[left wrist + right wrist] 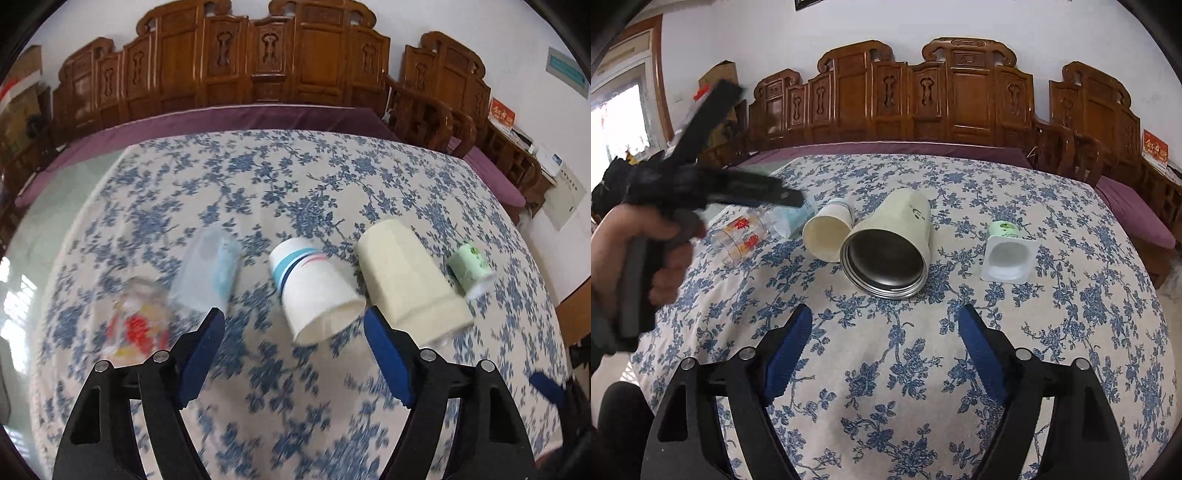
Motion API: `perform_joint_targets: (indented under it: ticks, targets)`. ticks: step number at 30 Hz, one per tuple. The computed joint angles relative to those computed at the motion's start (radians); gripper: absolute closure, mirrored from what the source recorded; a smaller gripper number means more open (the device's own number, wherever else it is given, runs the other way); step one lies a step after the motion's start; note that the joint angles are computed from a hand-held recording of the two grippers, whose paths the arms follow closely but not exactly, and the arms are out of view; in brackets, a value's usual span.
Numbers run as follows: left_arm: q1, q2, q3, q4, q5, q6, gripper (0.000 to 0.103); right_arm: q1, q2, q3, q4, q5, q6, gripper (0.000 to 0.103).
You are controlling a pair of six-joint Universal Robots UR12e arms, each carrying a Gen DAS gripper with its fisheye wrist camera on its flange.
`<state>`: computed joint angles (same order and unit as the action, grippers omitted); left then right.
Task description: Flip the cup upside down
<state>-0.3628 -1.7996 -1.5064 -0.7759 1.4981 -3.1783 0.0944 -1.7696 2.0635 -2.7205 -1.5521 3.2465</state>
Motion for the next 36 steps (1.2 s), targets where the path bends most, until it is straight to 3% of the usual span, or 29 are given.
perform_joint_targets:
  ticks: [9, 17, 20, 27, 36]
  targets:
    - [-0.012, -0.111, 0.118, -0.115, 0.002, -0.043, 0.036, 0.003, 0.008, 0.015, -0.007, -0.007, -0.053, 0.018]
    - [-0.021, -0.145, 0.165, -0.222, -0.002, -0.041, 0.036, 0.006, 0.004, 0.024, -0.02, 0.018, -0.034, 0.017]
    - [-0.016, -0.143, 0.166, -0.235, -0.019, -0.043, 0.043, 0.007, -0.003, 0.027, -0.024, 0.014, -0.028, 0.017]
    - [-0.002, -0.09, 0.128, -0.229, -0.04, -0.02, 0.047, 0.007, -0.026, 0.033, -0.018, -0.012, -0.013, 0.017]
    - [-0.007, 0.081, -0.051, -0.12, -0.069, 0.071, 0.046, 0.003, -0.074, 0.05, 0.0, -0.037, 0.05, 0.017]
